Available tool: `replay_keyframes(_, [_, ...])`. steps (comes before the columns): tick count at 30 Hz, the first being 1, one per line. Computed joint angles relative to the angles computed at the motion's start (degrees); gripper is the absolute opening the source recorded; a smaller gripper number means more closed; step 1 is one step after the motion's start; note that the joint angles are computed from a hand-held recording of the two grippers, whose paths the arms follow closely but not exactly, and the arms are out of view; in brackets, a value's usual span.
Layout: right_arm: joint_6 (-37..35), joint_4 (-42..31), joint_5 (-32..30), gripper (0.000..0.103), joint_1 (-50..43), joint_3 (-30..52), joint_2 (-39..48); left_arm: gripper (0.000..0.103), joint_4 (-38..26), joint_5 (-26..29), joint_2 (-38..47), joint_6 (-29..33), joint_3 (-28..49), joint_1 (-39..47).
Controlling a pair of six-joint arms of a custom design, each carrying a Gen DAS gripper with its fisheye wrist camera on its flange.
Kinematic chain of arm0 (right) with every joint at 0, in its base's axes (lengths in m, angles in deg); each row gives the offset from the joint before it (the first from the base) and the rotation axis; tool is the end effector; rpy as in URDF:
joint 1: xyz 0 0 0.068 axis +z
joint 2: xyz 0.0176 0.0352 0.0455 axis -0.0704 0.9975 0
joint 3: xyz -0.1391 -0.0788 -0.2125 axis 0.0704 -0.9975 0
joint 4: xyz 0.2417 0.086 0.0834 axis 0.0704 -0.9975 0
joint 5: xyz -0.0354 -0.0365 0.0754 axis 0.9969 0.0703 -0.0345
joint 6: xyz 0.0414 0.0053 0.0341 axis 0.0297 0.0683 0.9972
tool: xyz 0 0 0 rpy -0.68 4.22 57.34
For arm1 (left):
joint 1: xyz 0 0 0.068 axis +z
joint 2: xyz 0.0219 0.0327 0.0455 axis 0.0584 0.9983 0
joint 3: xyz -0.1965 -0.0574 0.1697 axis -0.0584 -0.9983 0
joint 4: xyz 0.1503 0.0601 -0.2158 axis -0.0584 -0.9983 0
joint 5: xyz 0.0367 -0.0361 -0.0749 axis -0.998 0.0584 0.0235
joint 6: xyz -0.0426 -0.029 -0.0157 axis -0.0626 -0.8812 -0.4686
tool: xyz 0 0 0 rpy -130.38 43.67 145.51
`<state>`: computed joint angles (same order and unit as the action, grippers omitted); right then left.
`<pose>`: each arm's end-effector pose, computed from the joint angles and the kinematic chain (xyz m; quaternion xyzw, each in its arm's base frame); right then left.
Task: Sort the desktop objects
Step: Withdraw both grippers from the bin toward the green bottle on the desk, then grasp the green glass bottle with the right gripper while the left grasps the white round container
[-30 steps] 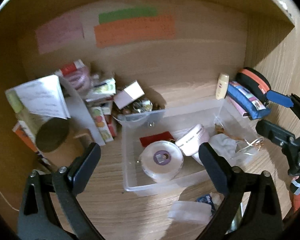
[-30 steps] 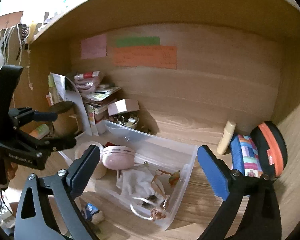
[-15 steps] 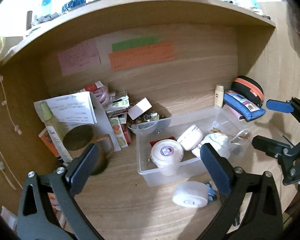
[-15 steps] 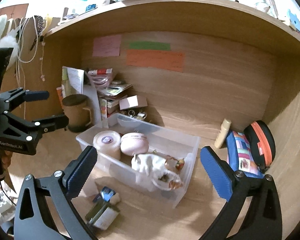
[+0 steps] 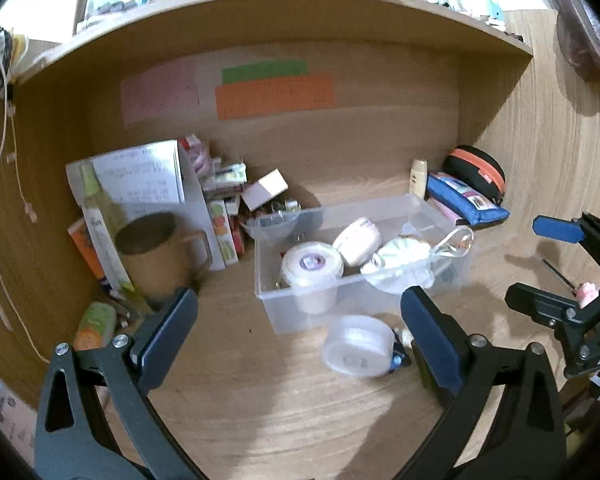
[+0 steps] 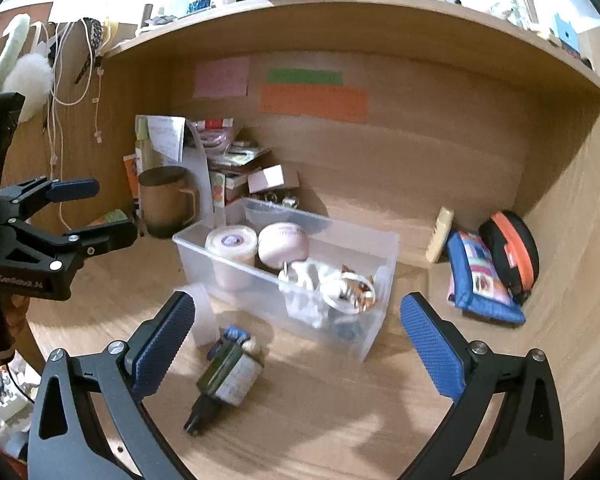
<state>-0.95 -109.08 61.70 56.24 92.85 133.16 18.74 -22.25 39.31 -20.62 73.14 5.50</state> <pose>0.1506 0.2027 0.1862 0.0606 0.8541 -0.0803 0.5103 0.2998 -0.0115 0.2059 0.3627 0.7804 -0.1727 0.4791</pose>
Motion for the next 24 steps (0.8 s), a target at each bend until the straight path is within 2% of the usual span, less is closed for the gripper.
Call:
replay_keyframes(5, [3.7, 0.4, -2.3, 0.103, 0.6, -1.2, 2.1, 0.103, 0.1, -0.7, 2.7, 0.4, -0.9, 0.1])
replay_keyframes(11, [3.0, 6.8, -6.5, 0.103, -0.8, -2.4, 6.9, 0.103, 1.0, -3.7, 6.5, 1.4, -2.0, -1.6])
replay_keyframes(13, [1.9, 8.8, -7.2, 0.103, -1.3, -2.1, 9.0, 0.103, 1.4, -4.8, 7.8, 2.1, -2.5, -2.1])
replay_keyframes(21, [-5.4, 16.2, -17.0, 0.100, -7.2, -0.7, 15.7, 0.103, 0.9, -7.6, 13.4, 2.5, -0.3, -4.8])
replay_keyframes(24, [-7.0, 17.3, -19.8, 0.090, -8.8, -0.5, 16.5, 0.103, 0.9, -8.7, 15.2, 2.1, 1.1, -6.3])
